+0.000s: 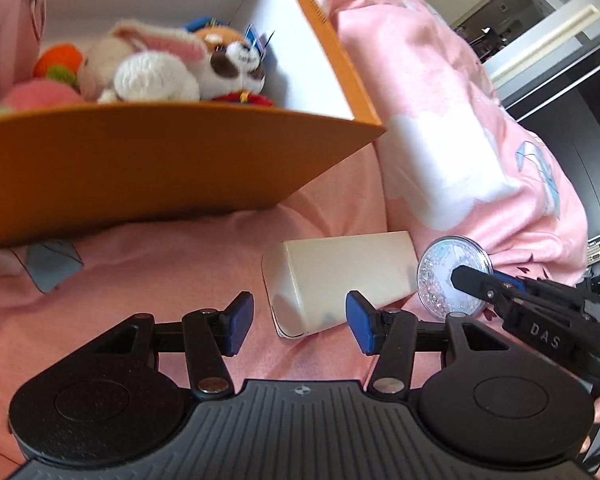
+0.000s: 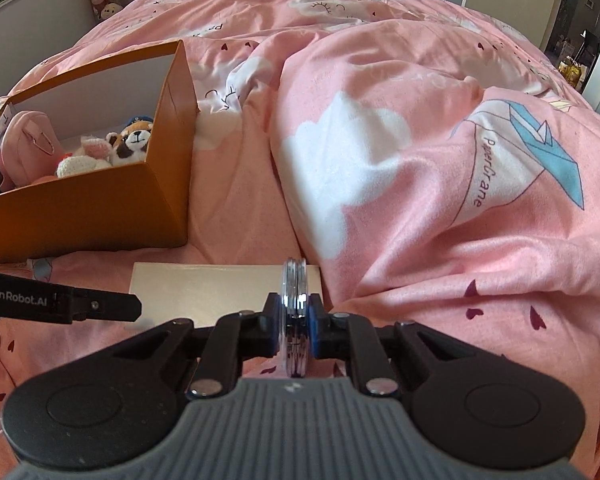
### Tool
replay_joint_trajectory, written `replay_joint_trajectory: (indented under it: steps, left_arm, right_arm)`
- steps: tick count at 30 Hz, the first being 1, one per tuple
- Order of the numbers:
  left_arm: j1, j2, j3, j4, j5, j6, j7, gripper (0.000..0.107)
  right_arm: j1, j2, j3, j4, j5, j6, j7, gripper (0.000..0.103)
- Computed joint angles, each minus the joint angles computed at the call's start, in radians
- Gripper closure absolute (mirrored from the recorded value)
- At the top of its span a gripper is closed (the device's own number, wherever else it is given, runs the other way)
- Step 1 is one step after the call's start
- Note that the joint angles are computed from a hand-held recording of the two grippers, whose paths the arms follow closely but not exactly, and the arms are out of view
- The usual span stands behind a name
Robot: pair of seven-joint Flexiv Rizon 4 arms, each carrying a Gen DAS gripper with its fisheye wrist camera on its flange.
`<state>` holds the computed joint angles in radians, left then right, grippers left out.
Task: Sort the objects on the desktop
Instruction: 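Grasp the white rectangular box with the left tool while the right tool holds the mirror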
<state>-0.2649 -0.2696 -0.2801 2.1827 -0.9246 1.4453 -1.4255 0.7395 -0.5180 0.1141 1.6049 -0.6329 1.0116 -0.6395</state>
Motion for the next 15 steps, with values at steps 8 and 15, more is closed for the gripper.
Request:
replay_joint_trajectory:
  steps: [8, 15]
  left_arm:
    - [0.024, -0.050, -0.014, -0.033, 0.028, -0.023, -0.037, 0.041]
    - [0.039, -0.084, -0.037, -0.062, 0.006, -0.032, 0.002, 0.032]
  right_arm:
    - [-0.011, -0.016, 0.005, -0.006, 0.025, 0.014, -0.021, 0.088]
    - [-0.016, -0.027, 0.005, -0.015, 0.052, 0.017, -0.031, 0.088]
